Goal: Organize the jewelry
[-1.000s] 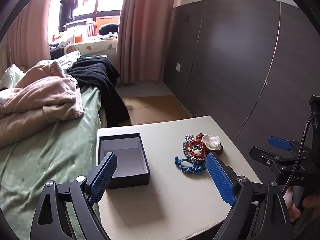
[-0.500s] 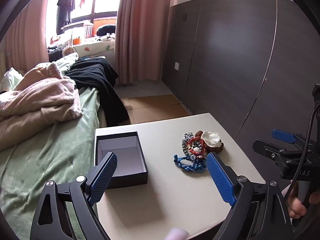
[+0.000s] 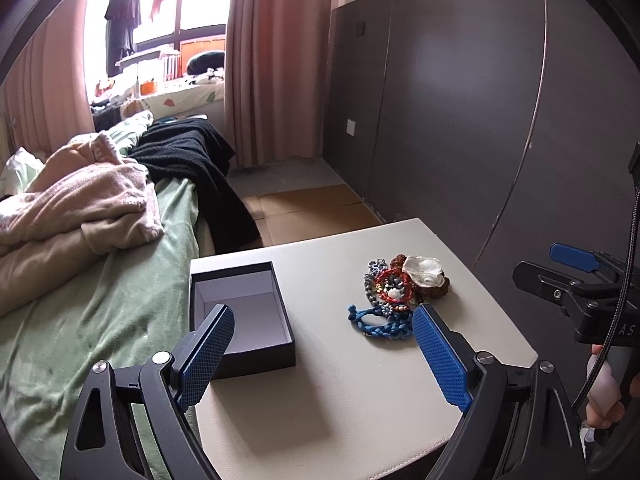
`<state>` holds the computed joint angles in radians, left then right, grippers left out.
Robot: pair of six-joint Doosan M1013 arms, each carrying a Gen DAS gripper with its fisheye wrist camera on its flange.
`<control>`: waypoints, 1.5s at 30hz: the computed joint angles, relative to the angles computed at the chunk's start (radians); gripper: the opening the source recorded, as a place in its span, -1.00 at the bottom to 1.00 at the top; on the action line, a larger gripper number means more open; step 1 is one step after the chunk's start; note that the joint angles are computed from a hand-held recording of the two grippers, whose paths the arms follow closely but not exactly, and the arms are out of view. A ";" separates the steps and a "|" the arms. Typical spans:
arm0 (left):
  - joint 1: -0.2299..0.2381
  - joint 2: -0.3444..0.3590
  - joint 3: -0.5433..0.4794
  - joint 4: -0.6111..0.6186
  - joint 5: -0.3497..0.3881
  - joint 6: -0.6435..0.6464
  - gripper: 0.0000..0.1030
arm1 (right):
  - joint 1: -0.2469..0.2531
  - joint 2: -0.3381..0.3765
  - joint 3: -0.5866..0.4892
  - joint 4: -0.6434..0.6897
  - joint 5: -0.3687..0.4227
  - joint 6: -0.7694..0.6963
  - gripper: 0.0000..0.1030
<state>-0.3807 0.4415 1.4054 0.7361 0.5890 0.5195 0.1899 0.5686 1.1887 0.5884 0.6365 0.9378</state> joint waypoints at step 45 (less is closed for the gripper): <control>0.010 0.021 -0.031 -0.050 -0.030 0.026 0.77 | -0.010 0.013 -0.037 -0.003 0.050 0.040 1.00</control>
